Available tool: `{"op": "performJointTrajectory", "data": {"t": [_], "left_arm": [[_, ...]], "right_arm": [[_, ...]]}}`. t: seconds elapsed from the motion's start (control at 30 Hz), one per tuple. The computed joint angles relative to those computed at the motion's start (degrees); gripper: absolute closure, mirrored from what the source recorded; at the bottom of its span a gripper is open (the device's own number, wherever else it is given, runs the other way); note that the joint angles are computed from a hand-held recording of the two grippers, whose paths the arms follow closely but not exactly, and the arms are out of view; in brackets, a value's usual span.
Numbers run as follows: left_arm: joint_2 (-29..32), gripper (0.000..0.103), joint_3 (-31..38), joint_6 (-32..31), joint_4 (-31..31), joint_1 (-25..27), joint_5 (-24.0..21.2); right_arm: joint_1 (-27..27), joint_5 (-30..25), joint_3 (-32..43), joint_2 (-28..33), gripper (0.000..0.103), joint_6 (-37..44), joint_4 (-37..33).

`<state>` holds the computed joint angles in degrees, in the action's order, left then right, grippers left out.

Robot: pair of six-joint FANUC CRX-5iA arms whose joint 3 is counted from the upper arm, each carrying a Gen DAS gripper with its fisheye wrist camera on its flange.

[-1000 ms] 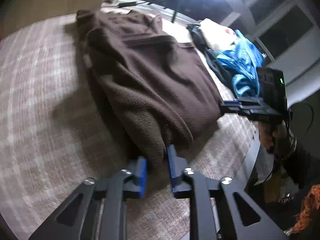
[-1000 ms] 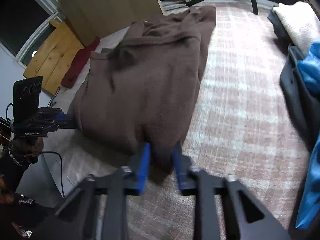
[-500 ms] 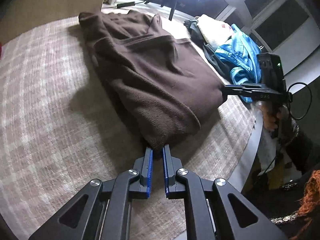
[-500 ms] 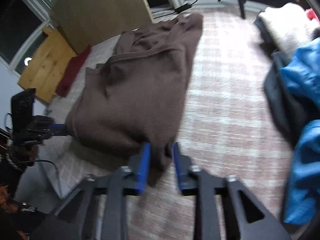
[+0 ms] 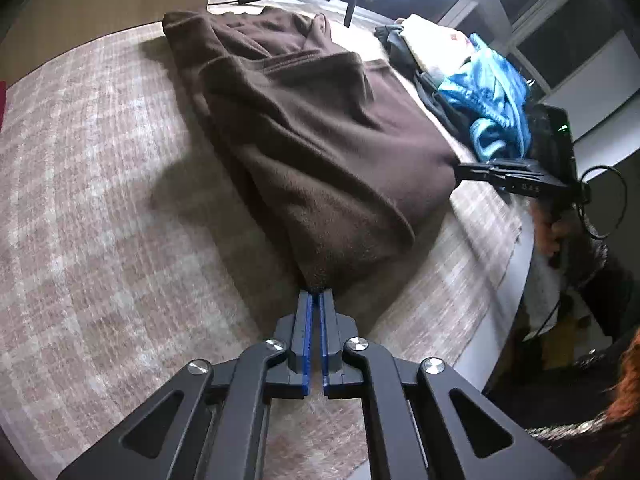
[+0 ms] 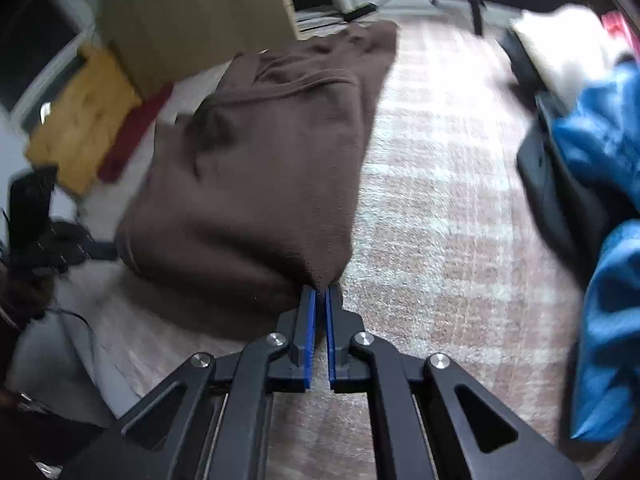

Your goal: Fold clothes

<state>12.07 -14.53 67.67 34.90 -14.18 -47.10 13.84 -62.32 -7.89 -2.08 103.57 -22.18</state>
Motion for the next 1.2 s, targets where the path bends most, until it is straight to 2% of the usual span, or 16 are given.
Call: {"op": "performJointTrajectory", "data": {"t": [0.13, 0.2, 0.3, 0.37, 0.43, 0.47, 0.5, 0.73, 0.8, 0.87, 0.9, 1.0, 1.03, 1.07, 1.1, 1.2], "left_arm": [[-0.7, 0.103, 1.1, 4.9, -3.6, 1.3, -1.4], [-0.6, 0.101, 1.1, 6.3, -2.0, 2.1, -0.8], [0.9, 0.074, 1.0, 4.0, 3.6, 2.0, 1.0], [3.3, 0.074, 2.9, 1.6, 5.1, 1.1, 1.3], [5.7, 0.097, 4.4, -0.3, 6.8, 0.6, 1.1], [6.3, 0.097, 5.2, -0.3, 6.3, 0.5, 0.8], [6.7, 0.097, 6.2, 0.0, 5.3, 0.3, 0.5], [4.1, 0.095, 4.2, -0.4, 4.6, 1.2, 1.5], [4.3, 0.087, 4.6, 1.5, 4.4, 1.5, 2.6], [5.1, 0.066, 5.4, 2.8, 5.1, 2.1, 3.6], [5.7, 0.065, 5.9, 3.1, 5.5, 2.4, 3.9], [8.7, 0.069, 8.4, 2.1, 6.8, 2.9, 3.3], [10.0, 0.083, 9.2, 1.5, 7.8, 2.9, 2.5], [10.2, 0.095, 9.3, 0.9, 7.8, 2.8, 2.4], [10.0, 0.095, 9.3, 0.4, 7.5, 2.6, 2.6], [8.7, 0.097, 8.1, -1.4, 7.5, 2.3, 4.1]], "right_arm": [[-1.7, -3.7, 4.2, 2.2, 0.090, -3.8, 0.5], [-1.9, -3.6, 6.0, 2.9, 0.070, -4.4, 0.4], [-0.6, -1.4, 8.8, 4.5, 0.044, -3.6, 0.7], [1.5, -0.3, 10.6, 7.1, 0.044, -3.0, 2.9], [2.8, 0.7, 11.7, 10.1, 0.044, -4.7, 5.4], [3.3, 1.0, 12.4, 11.6, 0.057, -5.5, 6.3], [2.6, 0.0, 13.8, 13.0, 0.097, -5.1, 4.3], [-3.2, -3.7, 16.9, 13.6, 0.094, -2.6, -2.7], [-2.7, -3.1, 17.4, 13.8, 0.064, -3.4, -1.5], [-1.9, -2.5, 18.5, 14.7, 0.045, -3.7, -0.4], [-1.5, -2.2, 19.1, 15.1, 0.045, -3.9, 0.1], [-0.1, -1.6, 21.0, 17.0, 0.045, -3.7, 1.4], [0.2, -2.2, 21.7, 17.9, 0.045, -3.2, 1.0], [0.5, -2.7, 22.4, 18.8, 0.056, -2.7, 0.5], [0.7, -3.2, 23.1, 19.6, 0.094, -2.2, 0.1], [-2.3, -2.8, 23.4, 18.3, 0.093, 0.9, -5.4]]}}
